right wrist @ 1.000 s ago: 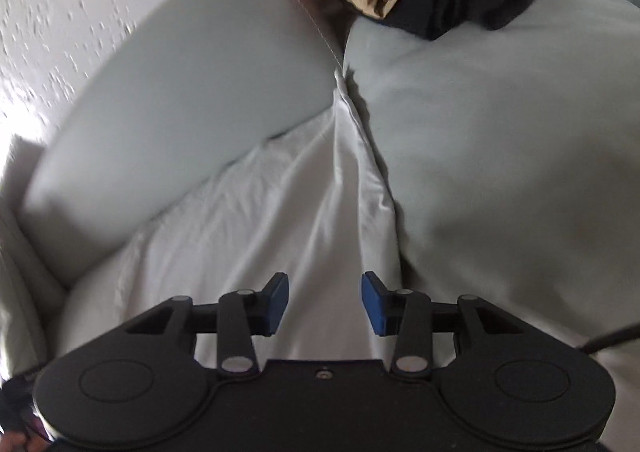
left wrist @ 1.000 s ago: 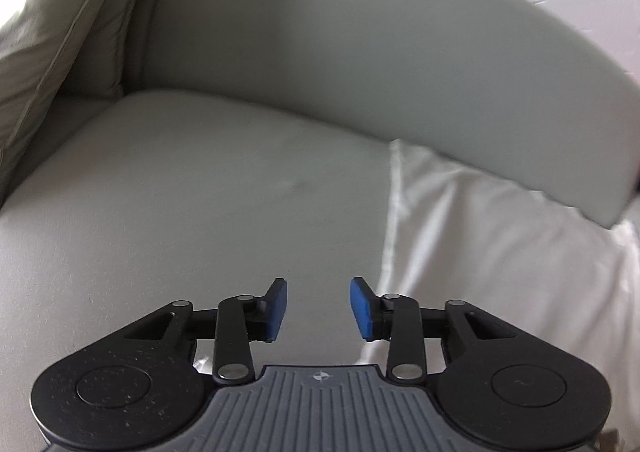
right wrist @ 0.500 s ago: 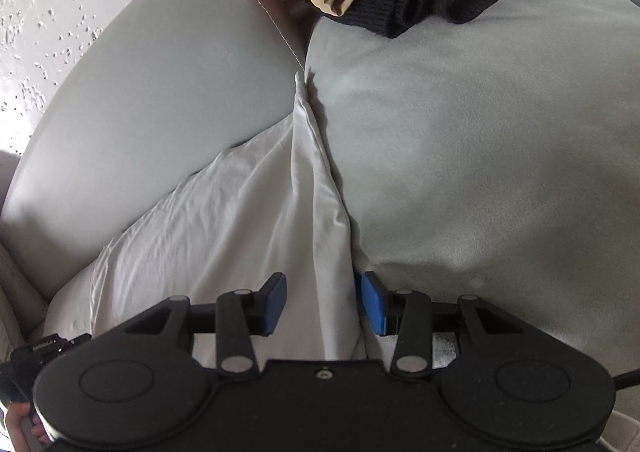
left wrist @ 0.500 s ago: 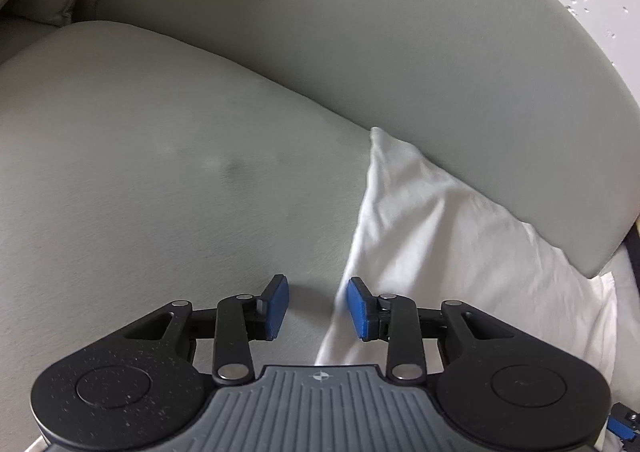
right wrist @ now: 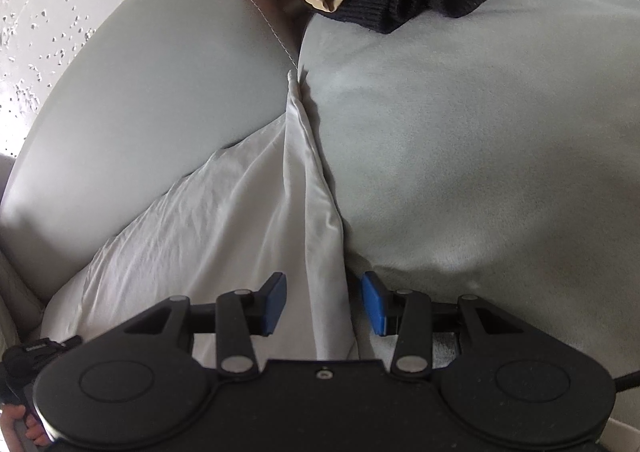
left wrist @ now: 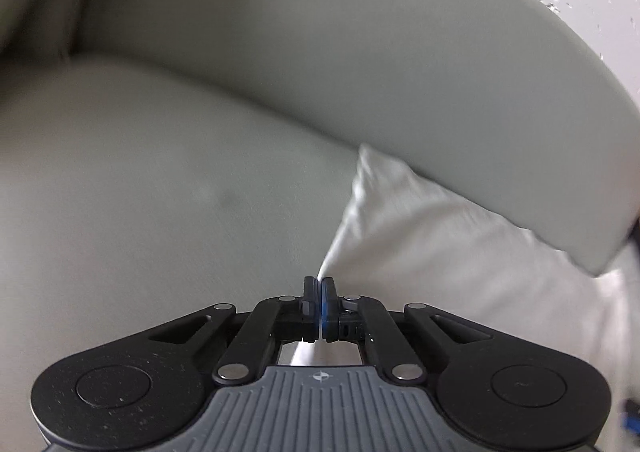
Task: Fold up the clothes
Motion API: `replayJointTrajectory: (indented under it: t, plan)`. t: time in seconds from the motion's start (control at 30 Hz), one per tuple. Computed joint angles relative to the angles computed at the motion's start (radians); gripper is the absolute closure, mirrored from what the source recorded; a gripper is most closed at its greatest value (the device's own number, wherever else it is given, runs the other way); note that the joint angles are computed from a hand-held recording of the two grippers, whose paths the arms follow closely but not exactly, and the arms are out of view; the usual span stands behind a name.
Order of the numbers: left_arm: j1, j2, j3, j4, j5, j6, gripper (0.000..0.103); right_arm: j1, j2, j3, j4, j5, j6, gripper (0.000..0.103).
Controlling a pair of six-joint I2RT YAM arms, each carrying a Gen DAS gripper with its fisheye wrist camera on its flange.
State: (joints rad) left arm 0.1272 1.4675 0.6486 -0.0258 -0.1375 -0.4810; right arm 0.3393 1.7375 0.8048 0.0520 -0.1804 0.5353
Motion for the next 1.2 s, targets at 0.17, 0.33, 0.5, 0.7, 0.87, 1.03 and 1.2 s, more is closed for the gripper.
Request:
replayJointTrajectory:
  t: [0.17,0.33,0.5,0.7,0.87,1.03,1.2]
  plan:
    - [-0.122,0.098,0.060,-0.057,-0.206,0.064,0.100,0.012,0.008,0.005,0.002,0.021,-0.015,0.062]
    - [-0.133,0.073,0.073,-0.139,-0.257,0.016,0.078,-0.018,-0.018,-0.019,0.031,-0.007,0.005,0.061]
    - [-0.186,-0.142,0.051,-0.345,-0.228,-0.026,0.081,-0.038,-0.013,-0.013,0.019,-0.019,-0.004,0.067]
    - [-0.439,-0.273,0.074,-0.594,-0.168,-0.219,0.074,-0.054,-0.018,0.024,-0.087,-0.045,-0.066,0.076]
    - [-0.575,-0.158,0.087,-0.586,-0.345,-0.289,0.074,-0.027,-0.066,0.051,-0.236,-0.056,-0.183,0.062]
    - [-0.524,-0.108,0.132,-0.579,-0.296,-0.265,0.072,-0.019,-0.091,0.056,-0.353,-0.058,-0.325,0.065]
    - [-0.550,-0.135,0.137,-0.645,-0.325,-0.260,0.070,-0.011,-0.114,0.031,-0.386,-0.016,-0.426,0.083]
